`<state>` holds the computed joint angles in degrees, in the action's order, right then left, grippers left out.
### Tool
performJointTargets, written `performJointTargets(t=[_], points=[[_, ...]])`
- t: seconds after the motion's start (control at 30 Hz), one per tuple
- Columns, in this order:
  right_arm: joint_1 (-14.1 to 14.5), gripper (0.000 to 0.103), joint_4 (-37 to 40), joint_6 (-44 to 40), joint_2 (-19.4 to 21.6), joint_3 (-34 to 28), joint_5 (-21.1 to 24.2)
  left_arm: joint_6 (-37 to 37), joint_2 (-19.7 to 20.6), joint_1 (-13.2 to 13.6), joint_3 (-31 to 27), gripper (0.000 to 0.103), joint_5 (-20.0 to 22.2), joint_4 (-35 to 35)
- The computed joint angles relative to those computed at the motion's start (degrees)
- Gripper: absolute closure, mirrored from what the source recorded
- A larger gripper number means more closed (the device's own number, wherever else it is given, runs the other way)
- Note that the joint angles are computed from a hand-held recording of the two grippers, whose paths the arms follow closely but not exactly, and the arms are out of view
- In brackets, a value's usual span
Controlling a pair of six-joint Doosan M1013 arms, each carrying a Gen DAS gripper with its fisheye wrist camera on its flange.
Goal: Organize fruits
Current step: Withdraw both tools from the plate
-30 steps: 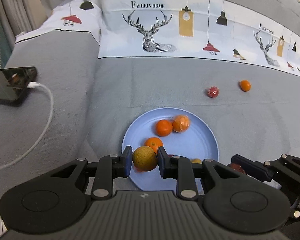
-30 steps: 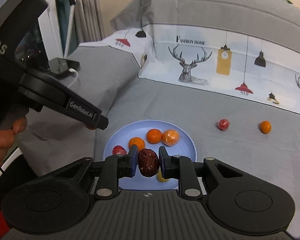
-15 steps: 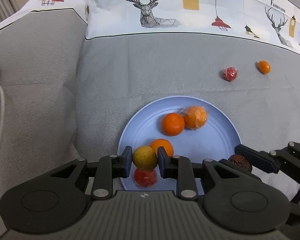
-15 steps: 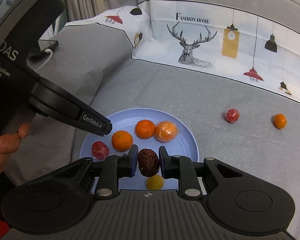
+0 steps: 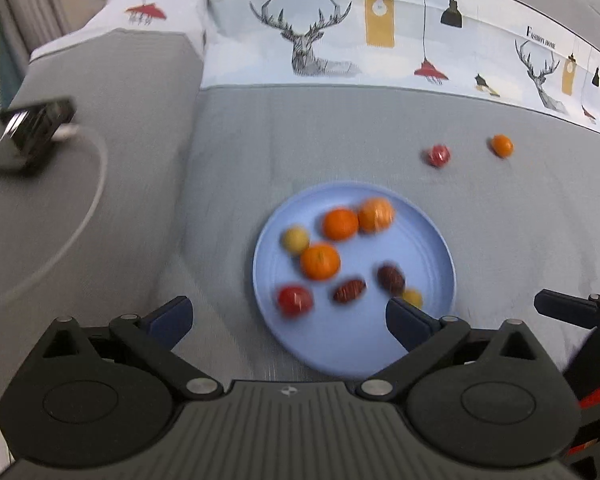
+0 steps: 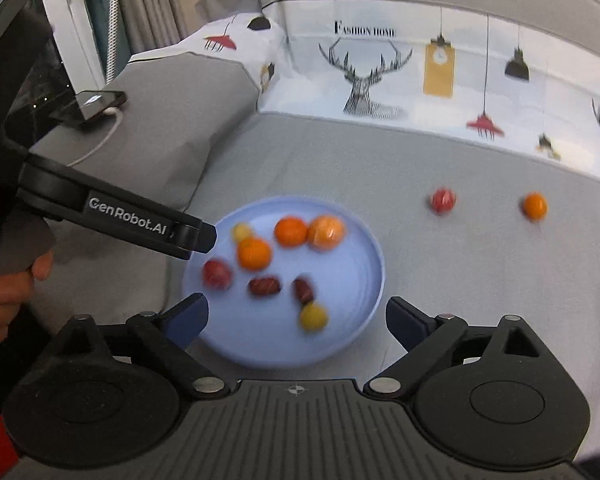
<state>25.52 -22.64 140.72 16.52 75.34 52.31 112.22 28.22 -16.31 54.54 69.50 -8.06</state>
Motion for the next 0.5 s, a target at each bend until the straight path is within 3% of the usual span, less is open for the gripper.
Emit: performJointTargets(t=[0.5], points=[[6.0,0.003,-11.1,8.4,-3.5,1.6,2.1,0.6,-9.2,2.5,10.0,0.0,-5.9,-4.0]])
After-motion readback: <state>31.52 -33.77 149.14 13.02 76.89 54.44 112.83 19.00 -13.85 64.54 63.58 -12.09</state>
